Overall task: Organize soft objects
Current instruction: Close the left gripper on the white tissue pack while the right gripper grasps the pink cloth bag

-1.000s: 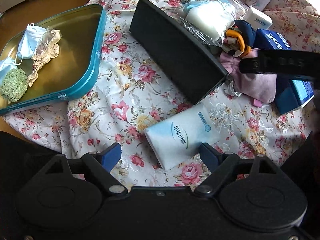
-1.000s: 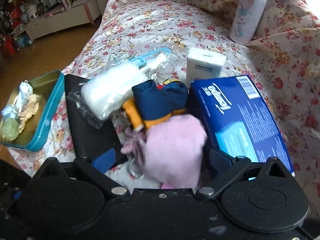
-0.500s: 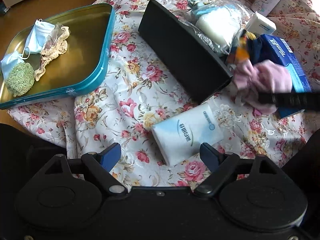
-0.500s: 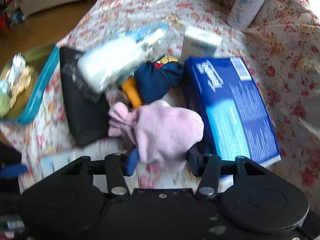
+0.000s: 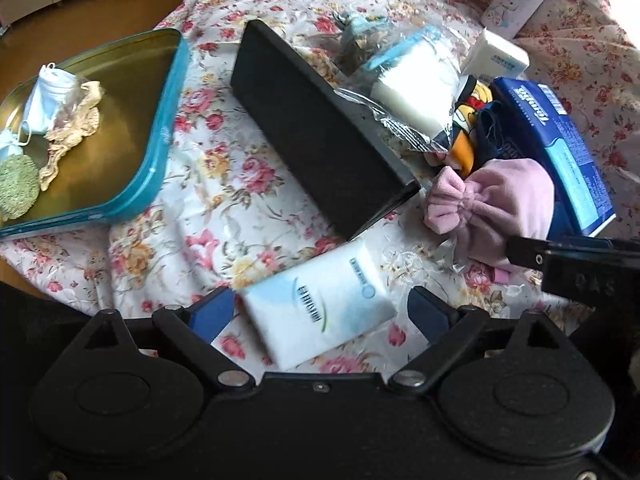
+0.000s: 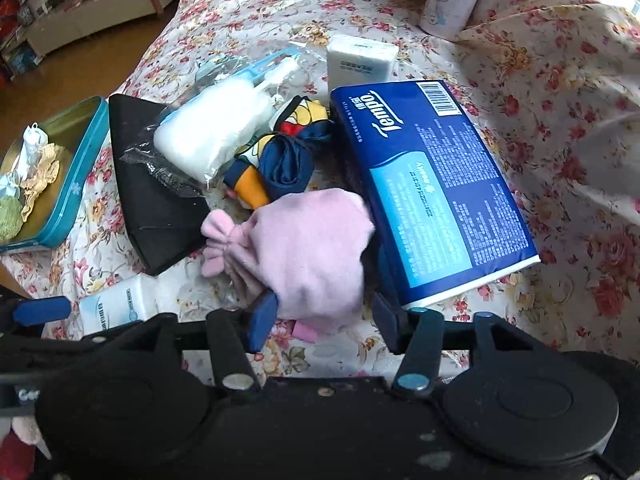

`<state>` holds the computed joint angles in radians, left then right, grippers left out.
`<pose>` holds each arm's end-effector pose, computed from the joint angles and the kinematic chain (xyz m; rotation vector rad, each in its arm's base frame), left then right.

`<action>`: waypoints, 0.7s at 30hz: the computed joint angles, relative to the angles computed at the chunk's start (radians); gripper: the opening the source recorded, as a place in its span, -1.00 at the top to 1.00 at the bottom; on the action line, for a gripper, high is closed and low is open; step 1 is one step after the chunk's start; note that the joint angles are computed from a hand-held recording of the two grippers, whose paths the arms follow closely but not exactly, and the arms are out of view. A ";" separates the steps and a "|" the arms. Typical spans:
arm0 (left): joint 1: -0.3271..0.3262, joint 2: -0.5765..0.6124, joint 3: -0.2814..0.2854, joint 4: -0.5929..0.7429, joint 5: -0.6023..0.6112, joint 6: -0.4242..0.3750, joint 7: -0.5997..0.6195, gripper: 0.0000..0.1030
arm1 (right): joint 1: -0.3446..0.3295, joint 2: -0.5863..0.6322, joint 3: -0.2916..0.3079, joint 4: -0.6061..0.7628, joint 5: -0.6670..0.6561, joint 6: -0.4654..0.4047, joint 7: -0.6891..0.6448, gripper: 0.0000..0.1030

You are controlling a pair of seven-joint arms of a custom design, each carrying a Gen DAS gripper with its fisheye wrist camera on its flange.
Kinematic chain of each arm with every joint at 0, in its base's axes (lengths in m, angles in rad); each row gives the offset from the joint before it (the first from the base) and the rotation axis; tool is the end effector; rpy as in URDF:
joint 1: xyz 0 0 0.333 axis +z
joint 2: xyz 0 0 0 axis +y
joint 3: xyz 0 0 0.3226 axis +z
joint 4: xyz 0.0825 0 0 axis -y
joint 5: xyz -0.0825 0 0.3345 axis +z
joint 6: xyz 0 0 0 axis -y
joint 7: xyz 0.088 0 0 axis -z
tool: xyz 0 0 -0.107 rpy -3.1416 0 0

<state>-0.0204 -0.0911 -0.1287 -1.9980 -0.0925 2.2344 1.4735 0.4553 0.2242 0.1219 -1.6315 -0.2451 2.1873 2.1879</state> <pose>0.5073 -0.0814 0.5560 -2.0861 2.1034 -0.4495 0.5237 0.3215 0.5435 -2.0605 1.9387 -0.3640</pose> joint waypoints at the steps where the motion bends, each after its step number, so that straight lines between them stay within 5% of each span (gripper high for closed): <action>1: -0.002 0.010 -0.005 0.007 0.014 -0.004 -0.014 -0.76 | -0.002 -0.001 0.000 -0.003 0.003 0.007 0.002 -0.07; 9: -0.003 0.055 0.006 0.032 0.028 -0.035 -0.032 -0.60 | -0.019 -0.006 -0.001 -0.031 0.040 0.060 0.008 -0.24; 14: 0.014 0.054 0.018 0.042 0.102 -0.044 -0.001 -0.59 | -0.017 0.018 0.002 0.000 0.050 0.062 -0.002 -0.52; 21: 0.030 0.083 0.024 0.043 0.123 -0.019 -0.013 -0.62 | 0.006 0.151 -0.009 0.195 0.045 -0.068 -0.004 -0.66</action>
